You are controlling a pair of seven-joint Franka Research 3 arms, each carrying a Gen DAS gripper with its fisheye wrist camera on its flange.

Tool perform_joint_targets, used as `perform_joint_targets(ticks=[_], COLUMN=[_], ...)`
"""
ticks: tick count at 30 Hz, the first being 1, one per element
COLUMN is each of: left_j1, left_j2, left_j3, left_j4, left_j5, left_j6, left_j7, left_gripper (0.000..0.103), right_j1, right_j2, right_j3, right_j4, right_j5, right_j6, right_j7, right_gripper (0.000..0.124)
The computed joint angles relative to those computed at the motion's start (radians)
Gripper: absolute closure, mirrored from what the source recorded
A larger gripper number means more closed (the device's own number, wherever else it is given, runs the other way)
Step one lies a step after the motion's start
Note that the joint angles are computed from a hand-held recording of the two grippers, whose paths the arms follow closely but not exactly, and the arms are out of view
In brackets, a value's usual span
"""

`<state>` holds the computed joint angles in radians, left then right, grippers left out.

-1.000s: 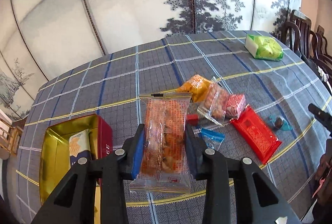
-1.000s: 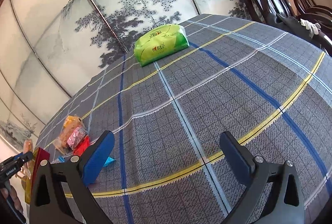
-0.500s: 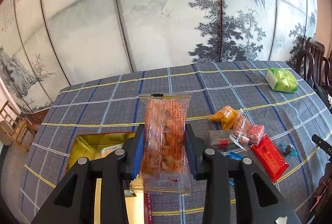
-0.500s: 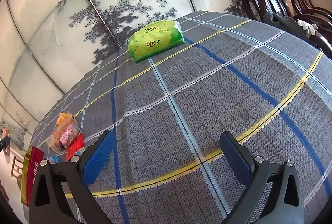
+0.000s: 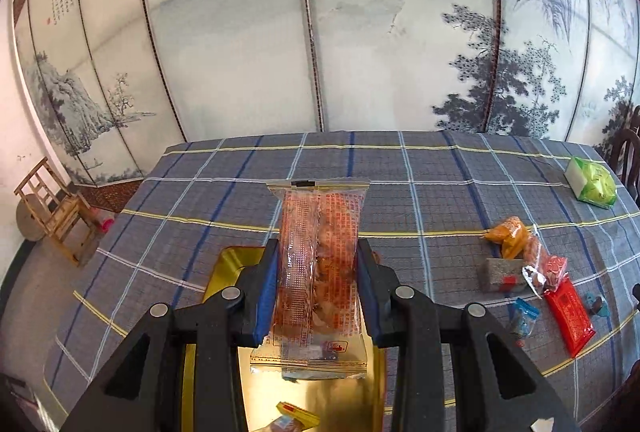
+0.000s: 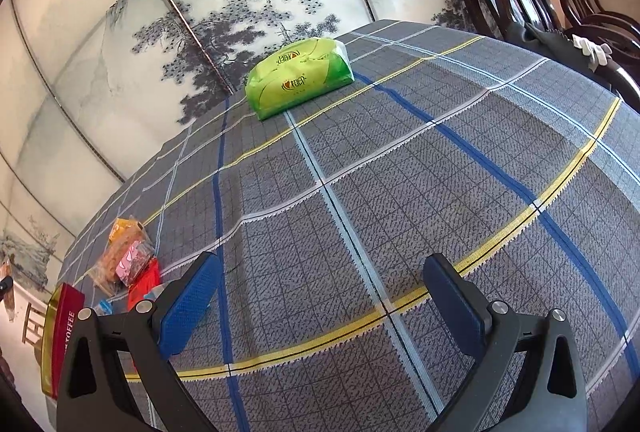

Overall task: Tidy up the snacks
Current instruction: 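Lower the pastry bag into the red tin beside the crackers and release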

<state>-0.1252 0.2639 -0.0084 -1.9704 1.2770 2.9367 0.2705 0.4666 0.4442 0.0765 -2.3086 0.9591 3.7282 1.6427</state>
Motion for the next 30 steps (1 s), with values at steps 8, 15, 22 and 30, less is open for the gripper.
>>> perform_joint_targets(ticks=[8,15,22,30], left_j1=[0.068,0.1,0.077,0.045], left_j2=[-0.035,-0.024,0.042,0.103], left_j3=[0.017,0.028,0.046,0.07], left_j4=[-0.073,-0.112,-0.083,-0.058], left_j5=[-0.026,-0.121,-0.174,-0.326], left_j6=[0.034,0.067,0.054,0.036], left_j7=[-0.005,0.056,0.098,0.213], left_gripper=[0.071,0.071,0.071,0.071], right_j1=[0.001,0.0,0.002,-0.001], right_j2=[-0.001,0.002,0.004,0.008], right_j3=[-0.001,-0.001,-0.001,0.0], right_j4=[0.0,0.004,0.004,0.006], right_j5=[0.003,0.0,0.004,-0.002], right_j6=[-0.002,-0.002,0.003,-0.001], right_j7=[-0.002,-0.001,-0.005,0.0], right_gripper=[0.023,0.023,0.023,0.023])
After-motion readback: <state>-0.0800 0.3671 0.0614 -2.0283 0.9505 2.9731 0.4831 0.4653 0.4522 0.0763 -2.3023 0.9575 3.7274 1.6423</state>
